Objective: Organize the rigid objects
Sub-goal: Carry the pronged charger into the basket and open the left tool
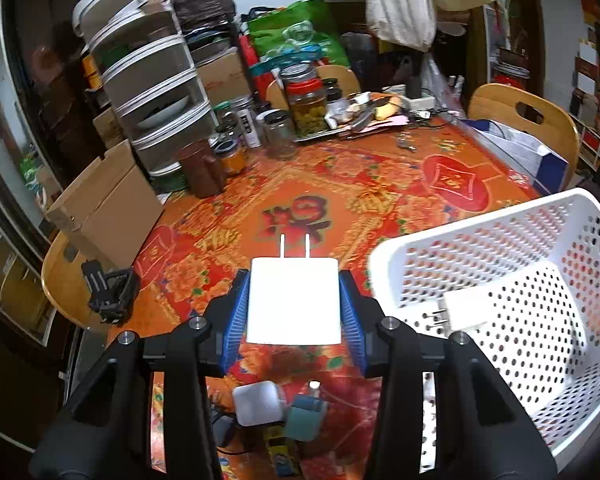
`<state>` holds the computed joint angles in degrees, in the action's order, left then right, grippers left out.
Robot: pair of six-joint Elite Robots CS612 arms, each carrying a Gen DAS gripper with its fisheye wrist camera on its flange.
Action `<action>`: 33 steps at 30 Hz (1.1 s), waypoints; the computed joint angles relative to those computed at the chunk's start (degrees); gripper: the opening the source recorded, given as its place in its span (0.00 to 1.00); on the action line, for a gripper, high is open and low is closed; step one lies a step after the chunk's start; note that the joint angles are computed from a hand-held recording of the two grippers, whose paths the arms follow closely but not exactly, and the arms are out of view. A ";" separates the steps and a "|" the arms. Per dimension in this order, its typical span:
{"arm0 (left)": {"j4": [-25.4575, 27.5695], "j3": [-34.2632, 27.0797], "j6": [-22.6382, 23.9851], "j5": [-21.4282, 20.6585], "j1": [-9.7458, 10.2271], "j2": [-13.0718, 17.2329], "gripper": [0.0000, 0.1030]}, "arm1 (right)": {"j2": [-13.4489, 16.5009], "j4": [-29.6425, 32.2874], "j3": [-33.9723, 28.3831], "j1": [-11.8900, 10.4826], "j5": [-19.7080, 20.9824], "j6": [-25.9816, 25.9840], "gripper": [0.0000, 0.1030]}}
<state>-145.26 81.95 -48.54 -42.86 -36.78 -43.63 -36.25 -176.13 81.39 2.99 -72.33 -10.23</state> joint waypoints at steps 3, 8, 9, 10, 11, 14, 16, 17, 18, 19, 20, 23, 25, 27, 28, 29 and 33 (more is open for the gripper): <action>0.15 -1.89 2.31 -0.90 -0.51 0.94 0.39 | 0.04 0.04 -0.09 0.00 0.10 -0.01 0.20; 1.03 -6.33 7.85 -5.28 -1.23 3.44 0.39 | 0.16 0.12 -0.30 -0.01 0.35 0.06 0.20; 1.47 -7.29 8.85 -6.27 -1.24 4.00 0.39 | 0.18 0.10 -0.32 -0.03 0.45 0.08 0.20; 2.17 -8.58 10.00 -7.91 -1.25 4.69 0.39 | 0.24 0.14 -0.41 -0.07 0.56 0.07 0.20; 2.94 -10.06 11.22 -10.61 -1.12 5.45 0.39 | 0.29 0.21 -0.51 -0.07 0.62 0.09 0.20; 5.65 -13.61 12.79 -15.05 -0.98 7.30 0.39 | 0.33 0.20 -0.53 -0.13 0.85 0.11 0.20; 7.53 -15.69 13.19 -16.96 -0.89 8.36 0.39 | 0.37 0.26 -0.61 -0.13 0.89 0.13 0.20; 8.33 -16.62 13.21 -17.97 -0.78 8.81 0.39 | 0.34 0.26 -0.56 -0.12 0.93 0.14 0.20; 9.24 -17.59 13.34 -19.13 -0.63 9.28 0.39 | 0.38 0.31 -0.64 -0.12 0.96 0.15 0.20; 9.94 -18.35 13.43 -20.22 -0.46 9.65 0.39 | 0.35 0.25 -0.57 -0.13 0.93 0.13 0.20; 10.43 -18.92 13.48 -21.27 -0.29 9.94 0.39 | 0.39 0.27 -0.64 -0.12 0.95 0.17 0.20; 12.58 -21.39 13.66 -23.54 -0.07 11.17 0.39 | 0.35 0.23 -0.56 -0.13 0.91 0.15 0.20; 13.53 -22.61 14.16 -24.93 0.08 11.87 0.39 | 0.35 0.22 -0.54 -0.14 0.94 0.14 0.20; 14.74 -23.96 15.01 -25.80 0.20 12.68 0.39 | 0.36 0.18 -0.54 -0.17 1.05 0.12 0.20; 15.62 -24.91 15.42 -26.21 0.19 13.24 0.39 | 0.36 0.16 -0.54 -0.19 1.15 0.11 0.20; 16.27 -25.48 15.80 -26.50 0.14 13.60 0.39 | 0.33 0.14 -0.50 -0.19 1.22 0.10 0.20; 18.77 -28.08 17.19 -27.63 -0.02 15.18 0.39 | 0.31 0.36 -0.54 -0.22 1.45 0.01 0.20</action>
<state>-126.49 53.87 -31.36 -70.49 -36.81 -28.45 -35.94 -175.77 80.85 2.77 -70.88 -10.22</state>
